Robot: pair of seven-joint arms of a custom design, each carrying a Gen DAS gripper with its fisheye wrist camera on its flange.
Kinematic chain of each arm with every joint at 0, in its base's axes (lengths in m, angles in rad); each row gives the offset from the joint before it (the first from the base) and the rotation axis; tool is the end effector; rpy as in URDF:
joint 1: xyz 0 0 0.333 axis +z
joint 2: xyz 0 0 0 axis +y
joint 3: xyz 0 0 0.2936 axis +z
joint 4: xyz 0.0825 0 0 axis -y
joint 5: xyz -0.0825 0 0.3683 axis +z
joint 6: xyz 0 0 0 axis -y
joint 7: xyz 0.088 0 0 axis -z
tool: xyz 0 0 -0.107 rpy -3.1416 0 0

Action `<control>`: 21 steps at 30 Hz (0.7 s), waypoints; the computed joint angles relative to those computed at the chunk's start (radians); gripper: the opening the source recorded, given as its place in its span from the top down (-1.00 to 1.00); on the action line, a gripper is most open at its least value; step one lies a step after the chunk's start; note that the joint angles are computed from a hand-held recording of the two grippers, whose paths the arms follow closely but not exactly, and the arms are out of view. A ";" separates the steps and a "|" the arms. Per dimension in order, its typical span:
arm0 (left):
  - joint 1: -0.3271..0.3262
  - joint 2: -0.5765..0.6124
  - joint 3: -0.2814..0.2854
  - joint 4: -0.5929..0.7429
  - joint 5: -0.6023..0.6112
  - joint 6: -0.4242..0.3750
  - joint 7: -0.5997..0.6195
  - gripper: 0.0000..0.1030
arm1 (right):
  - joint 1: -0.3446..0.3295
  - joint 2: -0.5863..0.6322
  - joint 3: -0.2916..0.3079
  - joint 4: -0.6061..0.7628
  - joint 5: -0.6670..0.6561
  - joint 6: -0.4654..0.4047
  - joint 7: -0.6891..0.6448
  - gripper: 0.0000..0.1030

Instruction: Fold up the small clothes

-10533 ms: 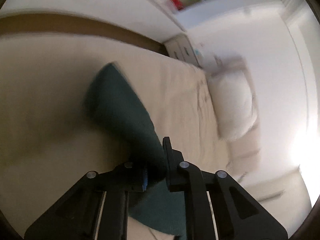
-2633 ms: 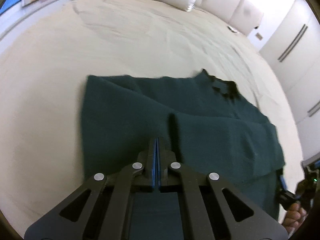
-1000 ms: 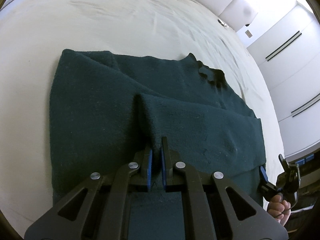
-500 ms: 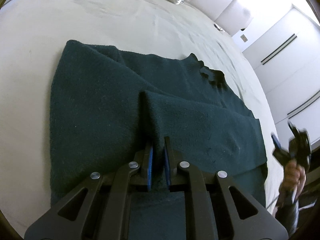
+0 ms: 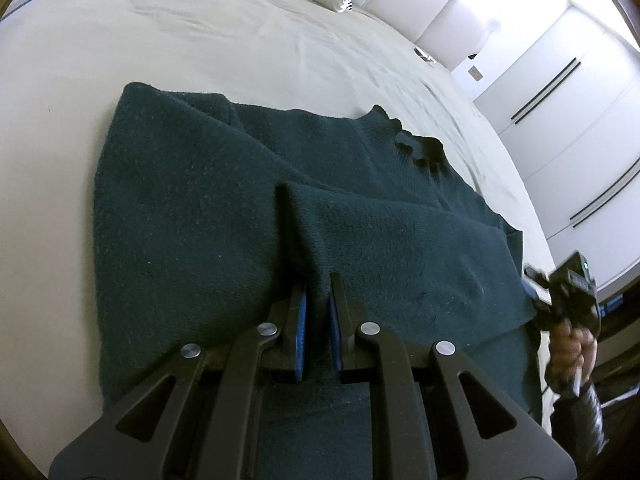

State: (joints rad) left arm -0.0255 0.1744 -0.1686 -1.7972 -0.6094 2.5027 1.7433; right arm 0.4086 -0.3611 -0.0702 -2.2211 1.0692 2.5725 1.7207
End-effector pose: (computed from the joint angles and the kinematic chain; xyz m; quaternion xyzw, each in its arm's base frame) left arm 0.6228 -0.1121 0.4926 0.6756 -0.6477 0.3522 0.0038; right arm 0.4630 0.1435 0.5784 -0.4214 0.7491 0.2058 0.4679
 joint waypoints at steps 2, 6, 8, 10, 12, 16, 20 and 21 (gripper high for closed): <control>0.002 -0.004 -0.003 -0.011 -0.021 0.008 0.015 0.76 | 0.002 -0.058 0.009 -0.056 0.005 0.019 0.014 0.52; 0.010 -0.012 -0.003 -0.025 -0.062 0.004 0.043 0.76 | -0.002 -0.104 0.037 -0.086 -0.093 0.054 0.116 0.48; 0.009 -0.012 -0.001 -0.024 -0.061 0.004 0.045 0.76 | 0.032 -0.115 0.032 -0.080 -0.098 0.105 0.103 0.20; 0.009 -0.014 -0.001 -0.030 -0.065 0.011 0.057 0.76 | 0.050 -0.096 0.024 -0.061 -0.137 0.107 0.113 0.00; 0.012 -0.018 0.000 -0.034 -0.075 0.015 0.071 0.76 | 0.054 -0.065 0.014 -0.046 -0.202 0.060 0.124 0.05; 0.004 -0.032 0.003 -0.049 -0.052 0.031 0.073 0.76 | 0.062 -0.081 0.012 -0.079 -0.224 0.089 0.133 0.38; -0.028 -0.074 0.014 -0.072 0.090 0.045 -0.033 0.72 | 0.004 -0.127 0.083 -0.071 -0.457 0.045 0.282 0.15; -0.040 -0.092 0.021 -0.082 0.173 0.049 -0.092 0.69 | -0.012 -0.139 0.106 -0.063 -0.528 0.009 0.327 0.11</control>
State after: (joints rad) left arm -0.0660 0.0821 -0.1480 -1.8789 -0.4361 2.5517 1.6517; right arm 0.3963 -0.5001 0.0361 -2.2836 0.5416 2.5819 2.0477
